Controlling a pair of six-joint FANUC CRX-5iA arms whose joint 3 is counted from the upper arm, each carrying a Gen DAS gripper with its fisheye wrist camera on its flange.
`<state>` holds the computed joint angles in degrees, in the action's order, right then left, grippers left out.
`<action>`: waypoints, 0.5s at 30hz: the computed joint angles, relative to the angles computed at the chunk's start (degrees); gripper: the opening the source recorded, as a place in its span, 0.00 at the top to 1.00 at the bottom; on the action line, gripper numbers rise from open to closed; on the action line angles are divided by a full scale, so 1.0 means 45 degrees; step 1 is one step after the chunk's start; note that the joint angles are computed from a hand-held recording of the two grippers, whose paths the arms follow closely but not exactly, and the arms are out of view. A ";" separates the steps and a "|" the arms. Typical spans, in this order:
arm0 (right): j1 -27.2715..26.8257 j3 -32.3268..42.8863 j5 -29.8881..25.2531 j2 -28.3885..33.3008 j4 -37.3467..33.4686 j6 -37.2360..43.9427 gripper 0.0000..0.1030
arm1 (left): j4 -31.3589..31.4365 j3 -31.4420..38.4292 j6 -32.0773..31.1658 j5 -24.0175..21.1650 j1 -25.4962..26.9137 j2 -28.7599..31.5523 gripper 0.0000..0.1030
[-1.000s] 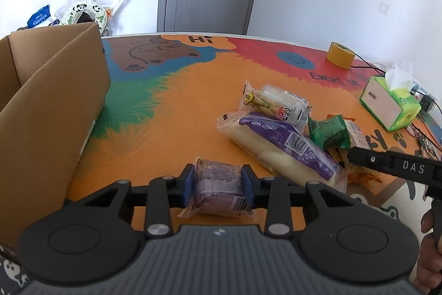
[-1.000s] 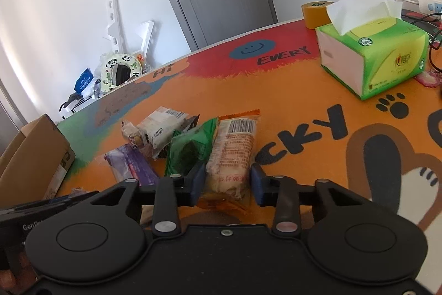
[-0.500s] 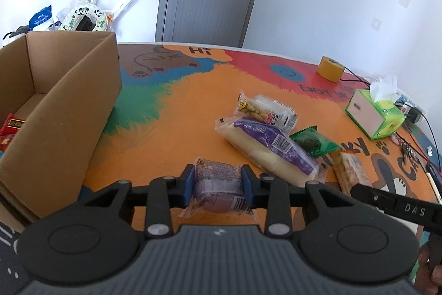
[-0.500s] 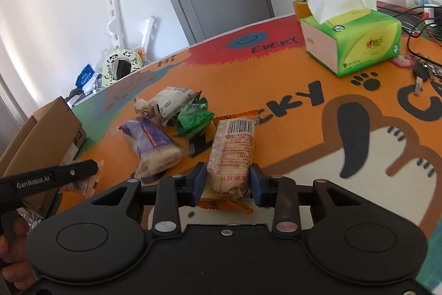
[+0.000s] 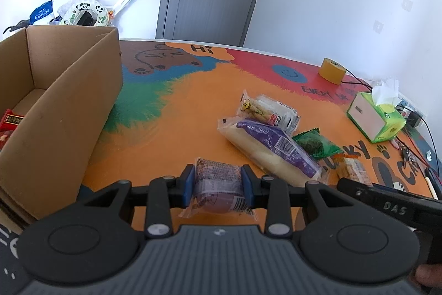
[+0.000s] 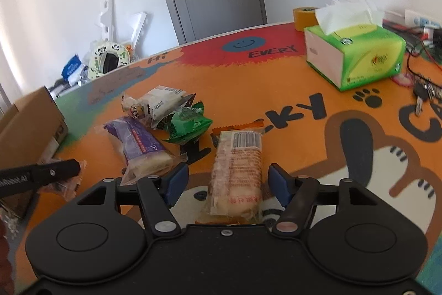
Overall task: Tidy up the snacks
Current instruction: 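Carry both packets over the cardboard box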
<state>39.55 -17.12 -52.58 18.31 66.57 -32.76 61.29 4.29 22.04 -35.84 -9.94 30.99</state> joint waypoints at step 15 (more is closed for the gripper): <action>0.0361 -0.0012 -0.0388 -0.0309 0.0515 -0.0212 0.64 | 0.1654 -0.0794 -0.1346 0.0366 0.0073 -0.0771 0.67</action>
